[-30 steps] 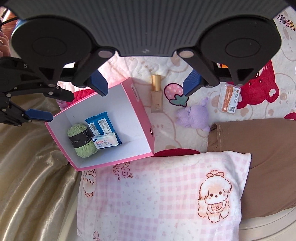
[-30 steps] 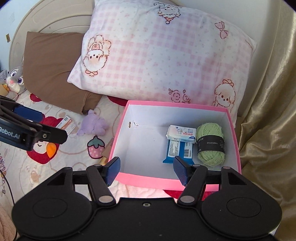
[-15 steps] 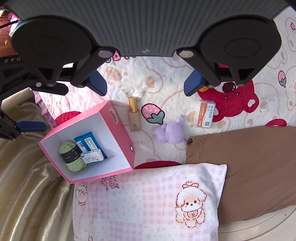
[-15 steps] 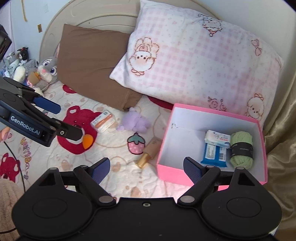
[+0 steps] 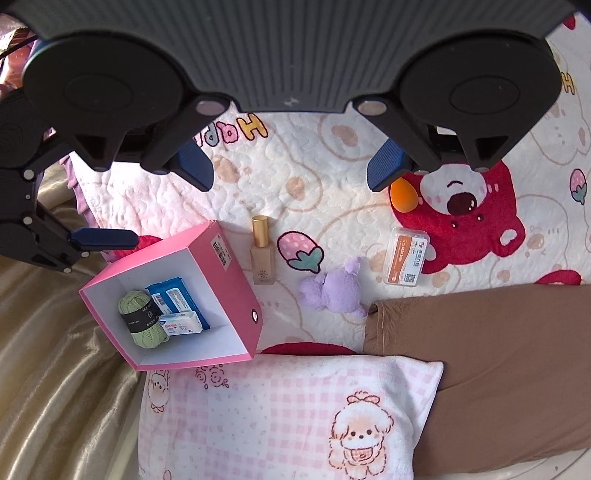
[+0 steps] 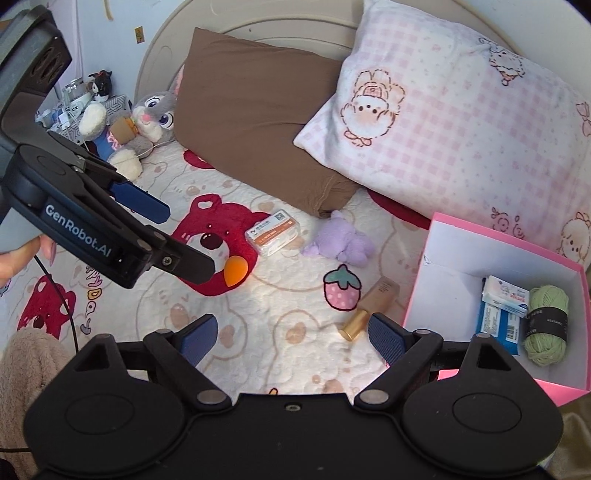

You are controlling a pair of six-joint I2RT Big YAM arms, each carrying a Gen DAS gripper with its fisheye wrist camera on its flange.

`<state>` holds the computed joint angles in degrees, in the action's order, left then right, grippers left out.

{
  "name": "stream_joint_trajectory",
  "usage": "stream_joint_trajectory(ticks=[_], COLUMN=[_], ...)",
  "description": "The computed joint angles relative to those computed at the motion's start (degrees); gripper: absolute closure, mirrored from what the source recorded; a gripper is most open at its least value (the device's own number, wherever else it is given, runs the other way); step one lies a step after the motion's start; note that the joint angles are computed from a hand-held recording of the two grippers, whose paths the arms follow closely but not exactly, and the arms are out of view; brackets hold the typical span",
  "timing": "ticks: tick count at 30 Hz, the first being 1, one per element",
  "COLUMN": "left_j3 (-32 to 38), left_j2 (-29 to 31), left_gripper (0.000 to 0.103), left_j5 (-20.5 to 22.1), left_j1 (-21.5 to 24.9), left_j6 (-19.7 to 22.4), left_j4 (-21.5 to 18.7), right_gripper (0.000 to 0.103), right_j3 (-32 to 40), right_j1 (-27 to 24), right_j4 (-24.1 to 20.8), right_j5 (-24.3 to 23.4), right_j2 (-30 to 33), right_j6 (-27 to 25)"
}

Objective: Organize objects
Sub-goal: 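Withdraw the left tool and move it toward the orange makeup sponge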

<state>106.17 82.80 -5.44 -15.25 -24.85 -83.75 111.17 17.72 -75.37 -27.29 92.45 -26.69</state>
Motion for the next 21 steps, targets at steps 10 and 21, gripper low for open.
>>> stream_joint_trajectory(ticks=[10,21], left_j3=[-9.8,-25.4], left_j2=[-3.1,-7.7], left_gripper=[0.013,0.011], left_j5=[3.1,4.8], left_j1=[5.5,13.2], left_j6=[-0.2,2.0], left_j4=[8.5,24.7], right_gripper=[0.012,0.012], right_j3=[-6.3,-2.7], right_j1=[3.7,8.8], right_j4=[10.2,9.5], right_j5=[-1.2,-1.6], right_j2=[0.6,8.0], right_j6=[0.1,6.6])
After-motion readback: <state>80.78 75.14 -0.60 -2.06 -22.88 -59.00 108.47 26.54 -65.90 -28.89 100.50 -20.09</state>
